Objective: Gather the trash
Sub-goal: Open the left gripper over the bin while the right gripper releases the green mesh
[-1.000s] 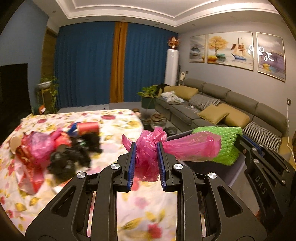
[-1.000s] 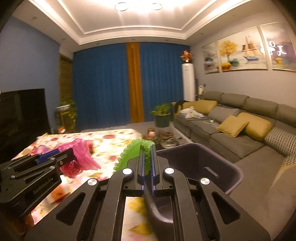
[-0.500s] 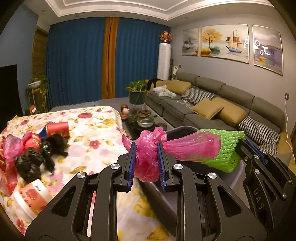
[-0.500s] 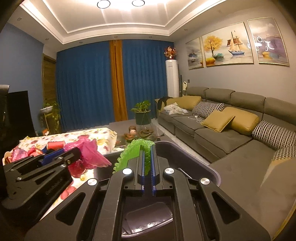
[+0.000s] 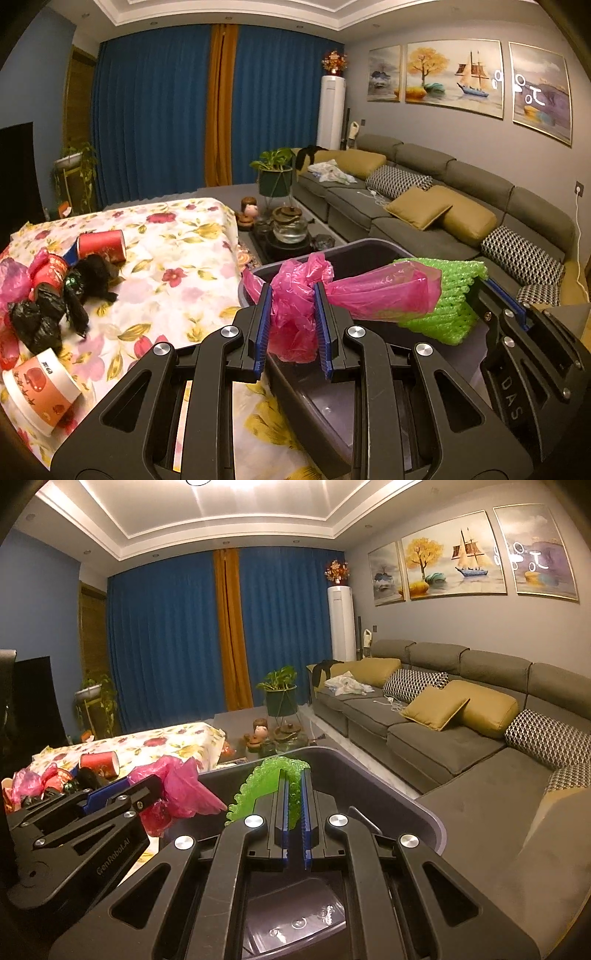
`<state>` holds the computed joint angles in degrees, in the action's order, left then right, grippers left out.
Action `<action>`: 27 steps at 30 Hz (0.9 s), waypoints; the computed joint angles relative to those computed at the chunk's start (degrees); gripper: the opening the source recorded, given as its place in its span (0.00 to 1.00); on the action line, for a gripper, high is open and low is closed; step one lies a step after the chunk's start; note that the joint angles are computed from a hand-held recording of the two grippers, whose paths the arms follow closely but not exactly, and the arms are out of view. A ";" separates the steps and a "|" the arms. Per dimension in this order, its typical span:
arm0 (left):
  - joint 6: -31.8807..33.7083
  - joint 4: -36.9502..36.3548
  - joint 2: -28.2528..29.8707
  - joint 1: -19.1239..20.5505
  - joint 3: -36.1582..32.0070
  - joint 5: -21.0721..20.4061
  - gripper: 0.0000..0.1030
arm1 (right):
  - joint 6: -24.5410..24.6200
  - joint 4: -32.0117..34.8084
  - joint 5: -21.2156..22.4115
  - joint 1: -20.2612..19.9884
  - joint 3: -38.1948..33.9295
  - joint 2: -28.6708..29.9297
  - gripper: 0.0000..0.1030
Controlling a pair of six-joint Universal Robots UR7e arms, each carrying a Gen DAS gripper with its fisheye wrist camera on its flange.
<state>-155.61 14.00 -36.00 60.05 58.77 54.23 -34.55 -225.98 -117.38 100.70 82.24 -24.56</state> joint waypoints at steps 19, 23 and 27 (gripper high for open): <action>-1.83 5.45 3.70 0.97 -5.52 0.66 0.25 | 0.94 -2.17 -1.37 -0.89 -0.61 0.53 0.47; -2.62 7.39 4.40 1.16 -6.70 1.15 0.41 | 1.47 -2.90 -1.89 -0.89 -0.15 0.30 0.52; -1.54 5.96 3.72 0.99 -5.17 0.96 0.57 | 1.99 -3.75 -2.18 -1.06 0.61 -0.13 0.54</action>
